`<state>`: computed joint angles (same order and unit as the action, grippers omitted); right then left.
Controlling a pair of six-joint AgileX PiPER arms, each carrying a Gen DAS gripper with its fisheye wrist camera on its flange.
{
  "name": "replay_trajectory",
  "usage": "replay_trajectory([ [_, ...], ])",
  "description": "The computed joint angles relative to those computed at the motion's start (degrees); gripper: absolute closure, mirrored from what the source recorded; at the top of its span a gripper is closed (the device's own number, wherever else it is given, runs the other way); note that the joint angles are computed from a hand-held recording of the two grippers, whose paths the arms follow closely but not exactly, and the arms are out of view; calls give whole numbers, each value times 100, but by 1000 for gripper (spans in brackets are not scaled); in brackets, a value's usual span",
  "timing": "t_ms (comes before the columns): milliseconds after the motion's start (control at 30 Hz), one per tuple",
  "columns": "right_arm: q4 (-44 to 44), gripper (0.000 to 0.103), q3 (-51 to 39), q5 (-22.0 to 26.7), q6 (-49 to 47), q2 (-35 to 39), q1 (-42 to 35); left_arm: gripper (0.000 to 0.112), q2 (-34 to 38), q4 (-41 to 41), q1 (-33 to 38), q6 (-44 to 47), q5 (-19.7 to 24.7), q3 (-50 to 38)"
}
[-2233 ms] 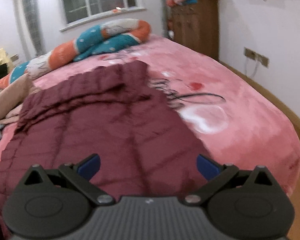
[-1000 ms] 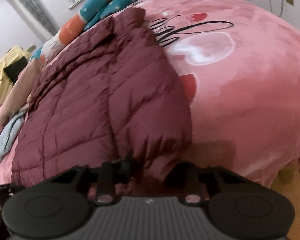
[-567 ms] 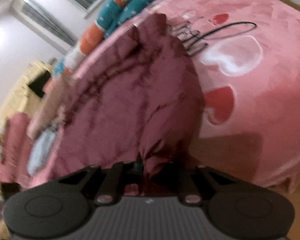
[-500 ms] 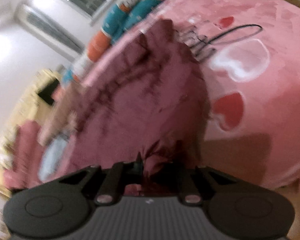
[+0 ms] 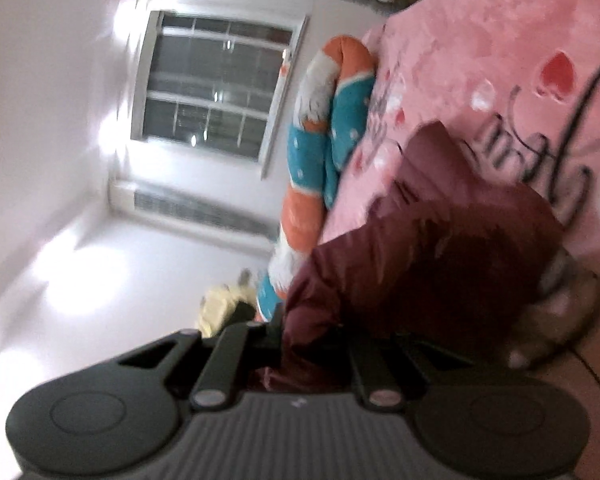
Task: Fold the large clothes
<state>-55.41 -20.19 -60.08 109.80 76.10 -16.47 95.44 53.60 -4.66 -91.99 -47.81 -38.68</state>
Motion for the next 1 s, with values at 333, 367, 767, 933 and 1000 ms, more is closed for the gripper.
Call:
replay_trajectory([
  [333, 2019, 97, -2296, 1041, -983, 2279, 1094, 99, 1627, -393, 153, -718, 1141, -2331],
  [367, 2055, 97, -2495, 1074, -985, 2494, 1108, 99, 1806, -291, 140, -863, 1290, -2600],
  [767, 1808, 84, -4154, 2402, -778, 3846, 1370, 79, 2449, 672, 193, -1954, 1924, -3736],
  [933, 2061, 39, -4080, 2490, -1093, 3650, 1381, 51, 2264, 669, 202, -1734, 2124, -3793],
  [1000, 2174, 29, -4095, 2713, -1365, 3491, 1392, 42, 2166, 500, 185, -1467, 2280, -3764],
])
